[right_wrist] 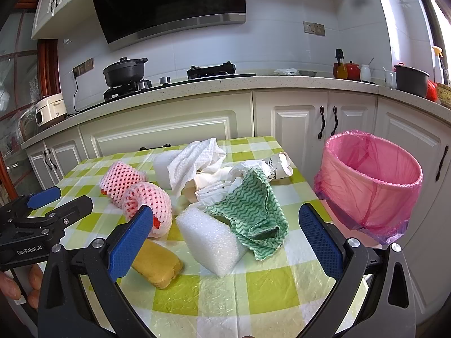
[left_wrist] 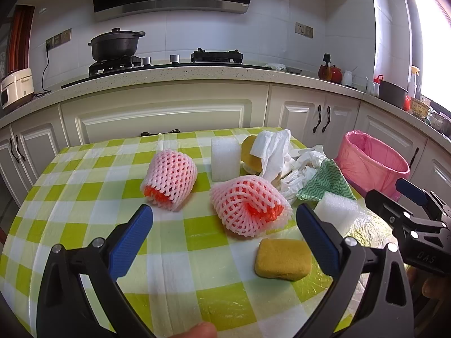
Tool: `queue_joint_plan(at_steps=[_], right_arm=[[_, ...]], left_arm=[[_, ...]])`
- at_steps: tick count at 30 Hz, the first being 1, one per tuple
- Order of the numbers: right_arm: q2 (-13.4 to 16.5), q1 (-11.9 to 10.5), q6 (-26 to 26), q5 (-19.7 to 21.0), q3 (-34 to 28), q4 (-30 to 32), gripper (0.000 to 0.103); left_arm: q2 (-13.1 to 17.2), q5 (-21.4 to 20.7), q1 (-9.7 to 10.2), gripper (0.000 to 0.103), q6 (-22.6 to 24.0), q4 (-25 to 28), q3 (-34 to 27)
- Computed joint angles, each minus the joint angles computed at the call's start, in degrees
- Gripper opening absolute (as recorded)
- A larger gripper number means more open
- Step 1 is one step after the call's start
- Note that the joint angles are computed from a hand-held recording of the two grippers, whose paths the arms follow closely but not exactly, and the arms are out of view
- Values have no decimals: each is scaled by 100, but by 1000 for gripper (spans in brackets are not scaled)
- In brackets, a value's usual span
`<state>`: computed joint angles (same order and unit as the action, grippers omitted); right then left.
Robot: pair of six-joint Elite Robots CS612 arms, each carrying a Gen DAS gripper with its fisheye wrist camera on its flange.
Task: Collect trash
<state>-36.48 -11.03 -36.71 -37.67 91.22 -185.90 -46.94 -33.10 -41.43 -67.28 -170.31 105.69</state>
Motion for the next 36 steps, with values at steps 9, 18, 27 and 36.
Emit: queue_joint_plan(at_steps=[9, 18, 27, 36], right_arm=[[-4, -4, -3, 19, 12, -2, 97], [-11, 7, 6, 9, 19, -20, 97], [-46, -13, -5, 12, 59, -23, 97], [-16, -9, 20, 32, 50, -94, 97]], left_arm=[[1, 8, -15, 98, -33, -19, 34], [18, -6, -9, 98, -48, -1, 7], [26, -2, -12, 98, -53, 6, -7], [30, 22, -12, 98, -70, 13, -9]])
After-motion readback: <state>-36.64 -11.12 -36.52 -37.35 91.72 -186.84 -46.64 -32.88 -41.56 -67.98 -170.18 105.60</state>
